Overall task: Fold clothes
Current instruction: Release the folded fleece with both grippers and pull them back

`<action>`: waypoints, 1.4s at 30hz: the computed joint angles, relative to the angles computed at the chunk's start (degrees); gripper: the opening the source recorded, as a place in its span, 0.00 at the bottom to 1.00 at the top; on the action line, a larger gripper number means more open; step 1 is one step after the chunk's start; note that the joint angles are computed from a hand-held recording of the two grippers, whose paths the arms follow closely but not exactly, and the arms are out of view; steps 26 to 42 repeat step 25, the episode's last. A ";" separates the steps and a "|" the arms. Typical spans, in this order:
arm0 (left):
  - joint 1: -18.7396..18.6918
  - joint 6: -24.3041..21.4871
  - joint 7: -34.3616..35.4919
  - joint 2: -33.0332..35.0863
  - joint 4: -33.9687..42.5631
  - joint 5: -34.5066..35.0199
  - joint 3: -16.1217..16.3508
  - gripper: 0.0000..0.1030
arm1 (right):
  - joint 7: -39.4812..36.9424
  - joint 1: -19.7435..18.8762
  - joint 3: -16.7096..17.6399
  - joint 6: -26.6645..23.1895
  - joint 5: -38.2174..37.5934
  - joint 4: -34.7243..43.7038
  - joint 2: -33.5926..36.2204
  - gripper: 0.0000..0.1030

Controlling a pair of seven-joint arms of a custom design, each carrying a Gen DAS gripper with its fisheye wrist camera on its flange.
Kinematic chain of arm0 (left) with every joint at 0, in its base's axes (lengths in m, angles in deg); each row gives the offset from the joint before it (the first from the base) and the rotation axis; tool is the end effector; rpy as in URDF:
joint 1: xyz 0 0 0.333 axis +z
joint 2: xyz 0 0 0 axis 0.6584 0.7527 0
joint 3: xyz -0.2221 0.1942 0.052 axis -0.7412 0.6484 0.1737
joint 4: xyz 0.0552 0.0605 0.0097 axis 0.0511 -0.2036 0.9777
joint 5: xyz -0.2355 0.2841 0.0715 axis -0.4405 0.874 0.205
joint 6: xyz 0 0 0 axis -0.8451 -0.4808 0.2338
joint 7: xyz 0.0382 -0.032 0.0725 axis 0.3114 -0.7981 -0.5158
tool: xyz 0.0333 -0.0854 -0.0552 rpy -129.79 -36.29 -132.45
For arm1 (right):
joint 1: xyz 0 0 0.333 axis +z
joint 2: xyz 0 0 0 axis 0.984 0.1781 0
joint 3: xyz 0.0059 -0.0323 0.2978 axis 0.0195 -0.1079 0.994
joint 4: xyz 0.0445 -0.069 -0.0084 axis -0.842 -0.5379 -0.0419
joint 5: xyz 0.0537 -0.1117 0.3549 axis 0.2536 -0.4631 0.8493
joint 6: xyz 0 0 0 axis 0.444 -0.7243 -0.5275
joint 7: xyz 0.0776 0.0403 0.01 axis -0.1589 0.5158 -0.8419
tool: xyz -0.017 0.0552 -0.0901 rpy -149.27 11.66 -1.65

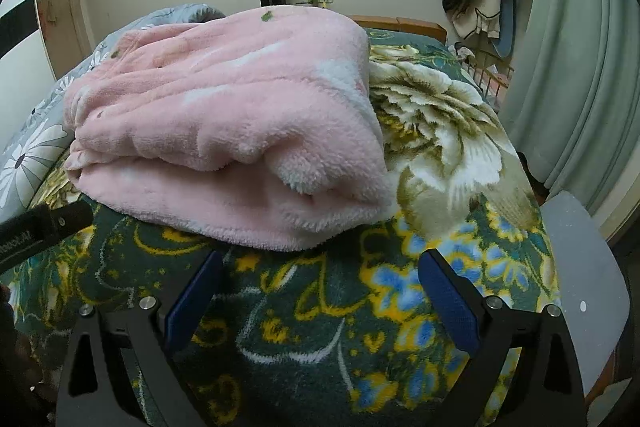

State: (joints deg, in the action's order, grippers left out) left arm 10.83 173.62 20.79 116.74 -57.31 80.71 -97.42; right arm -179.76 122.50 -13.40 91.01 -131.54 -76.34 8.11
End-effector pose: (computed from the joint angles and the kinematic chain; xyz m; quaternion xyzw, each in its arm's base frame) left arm 0.5606 -0.4911 0.4188 -0.4195 0.8437 -0.3215 0.0936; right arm 0.4133 0.4099 0.4039 -0.2470 0.8950 -0.3521 0.1182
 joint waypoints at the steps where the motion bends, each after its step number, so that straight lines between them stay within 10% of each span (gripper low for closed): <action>1: -0.38 0.13 -0.09 -0.11 -0.11 0.56 0.38 1.00 | -0.14 0.09 0.01 -0.62 0.14 0.46 0.31 0.96; 42: -2.64 -1.08 0.78 -0.16 -0.29 6.49 1.60 1.00 | -0.89 0.61 -0.34 -2.27 1.07 1.92 1.21 0.96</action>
